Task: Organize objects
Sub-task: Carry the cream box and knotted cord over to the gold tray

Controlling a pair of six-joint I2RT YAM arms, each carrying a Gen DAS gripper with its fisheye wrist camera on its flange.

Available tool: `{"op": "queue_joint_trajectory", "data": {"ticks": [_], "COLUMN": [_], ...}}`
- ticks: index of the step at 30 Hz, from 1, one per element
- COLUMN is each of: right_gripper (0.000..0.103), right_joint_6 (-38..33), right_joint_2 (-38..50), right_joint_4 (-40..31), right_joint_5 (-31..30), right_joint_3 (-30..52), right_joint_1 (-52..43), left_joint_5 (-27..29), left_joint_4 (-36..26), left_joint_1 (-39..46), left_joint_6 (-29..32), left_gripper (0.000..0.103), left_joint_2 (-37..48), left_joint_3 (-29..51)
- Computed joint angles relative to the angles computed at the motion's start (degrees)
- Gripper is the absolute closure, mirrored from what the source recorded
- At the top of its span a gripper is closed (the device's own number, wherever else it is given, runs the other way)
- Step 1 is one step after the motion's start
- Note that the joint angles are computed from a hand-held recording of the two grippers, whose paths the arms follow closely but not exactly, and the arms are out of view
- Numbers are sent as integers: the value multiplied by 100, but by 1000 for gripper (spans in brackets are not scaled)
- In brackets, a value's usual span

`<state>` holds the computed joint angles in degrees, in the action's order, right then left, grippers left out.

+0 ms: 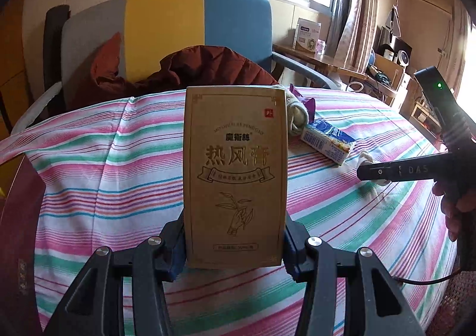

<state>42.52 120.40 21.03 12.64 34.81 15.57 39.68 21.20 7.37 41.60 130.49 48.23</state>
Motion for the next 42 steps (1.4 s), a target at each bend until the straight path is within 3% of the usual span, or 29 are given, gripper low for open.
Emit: {"op": "queue_joint_trajectory", "data": {"ticks": [11,20,24,30,34,38,42], "right_gripper": [66,66,66,65,65,65,65], "right_joint_6": [-508,-736,-780,-744,-739,-728,-727], "right_joint_2": [517,981,1036,967,988,1016,1042], "right_joint_4": [285,146,63,141,106,120,138], "right_joint_5": [202,358,471,486,522,578,636], "right_joint_3": [863,1233,1325,1198,1239,1255,1265], "right_joint_1": [1473,1542,1622,1615,1630,1653,1685], "left_joint_5": [317,720,884,1160,1334,1110,715], "left_joint_4": [-291,-1731,-2442,-3395,-3655,-3551,-3851], "left_joint_1": [816,1602,1891,2300,2500,2575,2595], "left_joint_6": [632,1734,1865,1513,910,101,-461], "left_gripper": [51,51,51,51,51,51,51], "left_joint_2": [-43,-204,-316,-217,-80,263,866], "left_joint_3": [-74,169,504,1404,2137,2966,4097]}}
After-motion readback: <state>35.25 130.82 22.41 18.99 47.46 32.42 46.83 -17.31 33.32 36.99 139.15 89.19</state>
